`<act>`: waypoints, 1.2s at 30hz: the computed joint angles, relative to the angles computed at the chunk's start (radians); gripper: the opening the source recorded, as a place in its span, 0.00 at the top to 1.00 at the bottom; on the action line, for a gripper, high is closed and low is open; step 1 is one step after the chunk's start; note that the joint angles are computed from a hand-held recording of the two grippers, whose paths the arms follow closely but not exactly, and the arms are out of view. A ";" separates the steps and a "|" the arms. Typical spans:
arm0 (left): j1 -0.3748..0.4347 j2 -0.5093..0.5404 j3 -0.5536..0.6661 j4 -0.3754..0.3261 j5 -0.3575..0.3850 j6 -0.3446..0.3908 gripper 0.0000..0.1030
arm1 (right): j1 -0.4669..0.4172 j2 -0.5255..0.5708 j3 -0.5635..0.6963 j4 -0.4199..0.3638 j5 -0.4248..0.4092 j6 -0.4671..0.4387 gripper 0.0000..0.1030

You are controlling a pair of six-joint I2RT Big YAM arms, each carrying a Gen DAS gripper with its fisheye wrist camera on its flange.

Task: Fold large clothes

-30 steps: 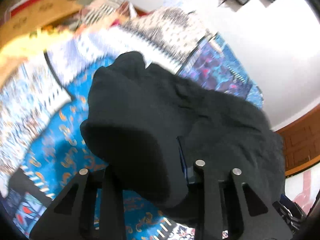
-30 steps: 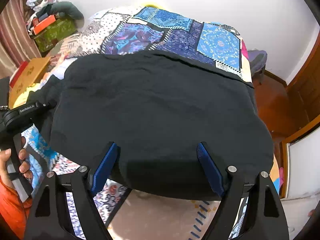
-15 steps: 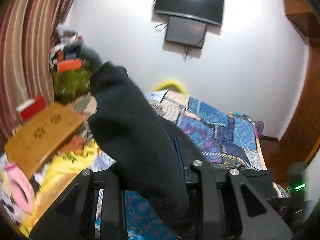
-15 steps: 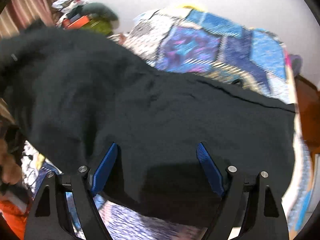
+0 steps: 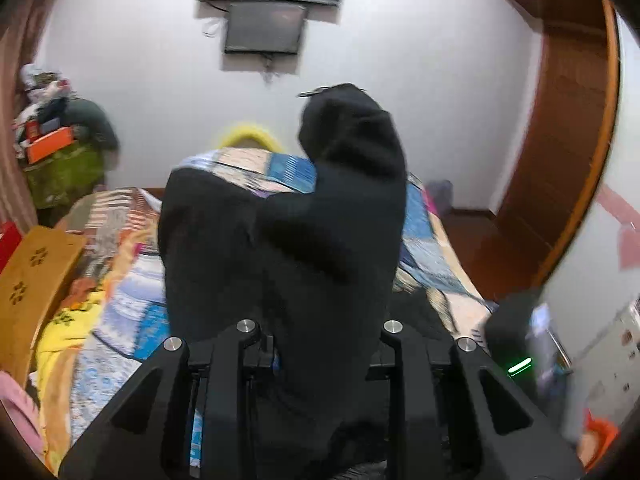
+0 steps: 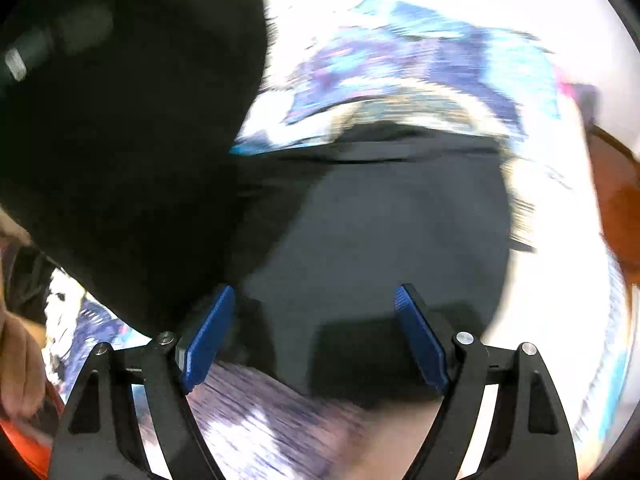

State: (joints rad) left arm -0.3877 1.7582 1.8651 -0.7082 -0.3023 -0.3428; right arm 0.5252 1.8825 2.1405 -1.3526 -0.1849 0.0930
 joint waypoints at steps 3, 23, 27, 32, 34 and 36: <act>-0.032 0.058 0.064 -0.058 0.043 0.038 0.75 | -0.071 -0.120 -0.158 0.033 0.060 0.033 0.23; -0.118 0.138 0.115 -0.316 0.276 0.123 0.44 | -0.165 -0.289 -0.320 0.126 0.037 0.115 0.23; -0.119 0.045 0.024 -0.257 0.233 0.134 0.36 | -0.134 -0.284 -0.302 0.160 0.030 0.101 0.23; -0.083 -0.022 -0.045 -0.202 0.121 0.119 0.31 | -0.089 -0.260 -0.270 0.185 0.022 0.100 0.23; -0.060 -0.033 -0.066 -0.188 0.083 0.096 0.26 | -0.074 -0.237 -0.253 0.187 0.019 0.105 0.23; -0.034 -0.031 -0.083 -0.184 0.072 0.061 0.24 | -0.062 -0.212 -0.242 0.187 0.022 0.109 0.23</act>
